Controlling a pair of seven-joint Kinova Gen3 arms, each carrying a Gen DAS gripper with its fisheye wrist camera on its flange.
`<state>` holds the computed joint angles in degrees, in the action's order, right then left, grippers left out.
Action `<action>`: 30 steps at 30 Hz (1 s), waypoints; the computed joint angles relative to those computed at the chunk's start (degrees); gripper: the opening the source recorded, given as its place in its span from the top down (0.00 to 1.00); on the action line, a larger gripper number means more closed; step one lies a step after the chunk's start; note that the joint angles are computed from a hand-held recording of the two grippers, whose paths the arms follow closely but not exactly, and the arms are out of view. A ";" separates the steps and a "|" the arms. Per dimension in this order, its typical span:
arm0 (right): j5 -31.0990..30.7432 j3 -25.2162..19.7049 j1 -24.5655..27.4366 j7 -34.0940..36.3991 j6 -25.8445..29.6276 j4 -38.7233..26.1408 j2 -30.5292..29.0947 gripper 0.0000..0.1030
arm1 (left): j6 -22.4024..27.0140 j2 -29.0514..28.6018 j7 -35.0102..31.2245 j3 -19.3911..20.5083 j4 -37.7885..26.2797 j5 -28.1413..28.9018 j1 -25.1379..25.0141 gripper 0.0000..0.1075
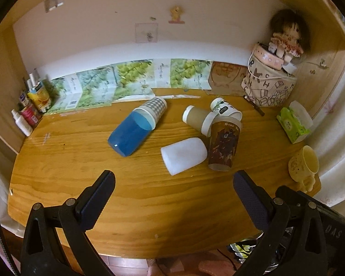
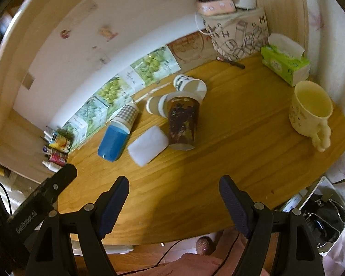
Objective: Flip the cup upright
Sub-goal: 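Close the left gripper around the body of the brown plastic cup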
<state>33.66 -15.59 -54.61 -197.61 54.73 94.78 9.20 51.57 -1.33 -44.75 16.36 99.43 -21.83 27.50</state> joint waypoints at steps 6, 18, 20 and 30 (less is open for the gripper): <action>-7.72 1.73 7.75 8.68 -8.22 4.10 -1.81 0.21 | 2.97 6.97 -3.28 -1.18 -6.92 1.91 1.76 0.05; -25.31 4.51 21.29 30.04 -17.48 8.55 -2.54 0.21 | 11.63 21.16 -10.83 -5.60 -23.53 6.91 7.04 0.05; -28.13 4.96 23.06 33.29 -18.10 8.63 -2.06 0.21 | 13.15 23.21 -12.76 -6.07 -26.09 8.52 7.16 0.05; -42.67 5.85 30.34 47.77 -20.12 9.16 1.69 0.21 | 25.07 36.11 -21.08 -8.37 -42.51 14.27 7.92 0.05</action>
